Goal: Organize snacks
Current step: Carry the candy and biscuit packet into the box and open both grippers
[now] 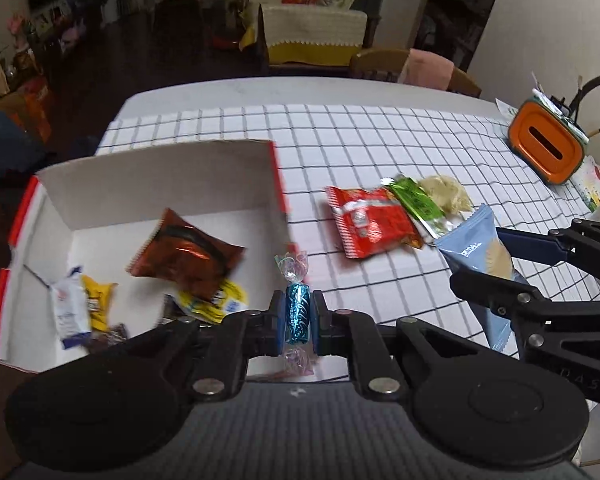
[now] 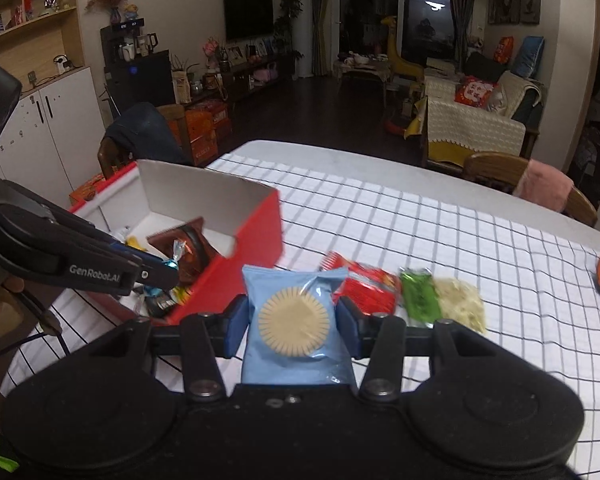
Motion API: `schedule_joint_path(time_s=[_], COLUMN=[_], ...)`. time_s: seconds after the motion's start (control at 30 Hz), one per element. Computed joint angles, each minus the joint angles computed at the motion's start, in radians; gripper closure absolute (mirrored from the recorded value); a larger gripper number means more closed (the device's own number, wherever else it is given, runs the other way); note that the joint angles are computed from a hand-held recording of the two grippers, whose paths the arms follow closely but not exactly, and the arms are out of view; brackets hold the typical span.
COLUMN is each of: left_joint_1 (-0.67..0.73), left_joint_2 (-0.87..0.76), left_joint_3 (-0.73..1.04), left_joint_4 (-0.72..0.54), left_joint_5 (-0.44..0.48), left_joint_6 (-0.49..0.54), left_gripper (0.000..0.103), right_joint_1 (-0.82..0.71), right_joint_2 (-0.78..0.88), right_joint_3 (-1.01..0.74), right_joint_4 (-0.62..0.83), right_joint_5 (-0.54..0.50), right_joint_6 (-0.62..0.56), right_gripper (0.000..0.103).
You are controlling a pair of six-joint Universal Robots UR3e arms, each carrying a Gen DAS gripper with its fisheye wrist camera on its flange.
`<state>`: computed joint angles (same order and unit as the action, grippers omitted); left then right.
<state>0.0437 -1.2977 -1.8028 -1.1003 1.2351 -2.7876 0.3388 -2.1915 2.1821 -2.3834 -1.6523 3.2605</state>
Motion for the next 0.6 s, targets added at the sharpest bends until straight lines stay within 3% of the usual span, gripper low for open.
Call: schedule_joint_path(time_s=[0.2,0.6], left_joint_1=[0.168,0.336], left_joint_2=[0.012,-0.152], left_joint_3=[0.015,0.087], left_joint_4=[-0.064,-0.01], left_joint_5=[-0.06,-0.039], left_joint_6=[0.131,0.258], left_gripper=[0.091,0.091], right_joint_1=[0.166,0.29], right_joint_2=[0.267,0.678], right_joint_3=[-0.132,-0.41], right_joint_4=[-0.119,-0.178], right_joint_5=[-0.116,-0.177], right_joint_6=[0.108,0.166], right_gripper=[0.056,0.056])
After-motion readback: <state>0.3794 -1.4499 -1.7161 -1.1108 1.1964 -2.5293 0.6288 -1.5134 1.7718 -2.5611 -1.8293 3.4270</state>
